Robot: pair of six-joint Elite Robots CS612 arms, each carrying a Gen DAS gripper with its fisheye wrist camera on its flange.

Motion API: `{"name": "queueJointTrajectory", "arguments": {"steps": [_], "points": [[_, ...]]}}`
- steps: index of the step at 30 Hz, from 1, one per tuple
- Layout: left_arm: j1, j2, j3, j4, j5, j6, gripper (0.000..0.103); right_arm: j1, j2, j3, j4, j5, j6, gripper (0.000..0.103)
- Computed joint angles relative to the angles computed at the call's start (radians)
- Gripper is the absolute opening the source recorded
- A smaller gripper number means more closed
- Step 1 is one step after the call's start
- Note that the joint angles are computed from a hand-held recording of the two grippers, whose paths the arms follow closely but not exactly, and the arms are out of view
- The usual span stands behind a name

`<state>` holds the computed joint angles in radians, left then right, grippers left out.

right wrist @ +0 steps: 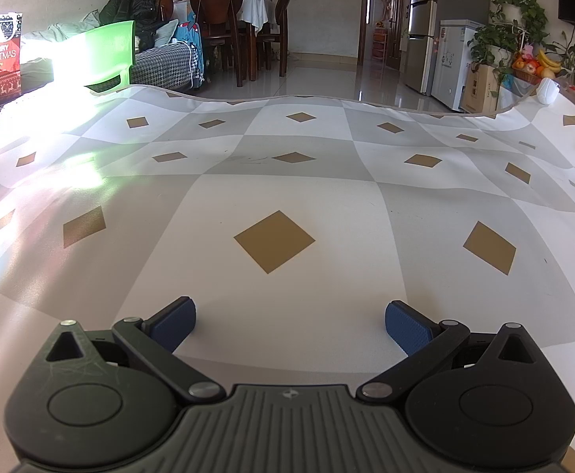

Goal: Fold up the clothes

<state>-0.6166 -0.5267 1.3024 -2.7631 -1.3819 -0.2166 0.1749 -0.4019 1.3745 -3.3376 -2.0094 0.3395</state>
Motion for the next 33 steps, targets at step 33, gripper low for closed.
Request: {"name": "queueJointTrajectory", "arguments": {"steps": [33], "points": [[-0.016,-0.033,0.078,-0.122,0.011,0.091,0.103,0.0,0.0,0.0,0.0,0.0,0.0,0.103]]}}
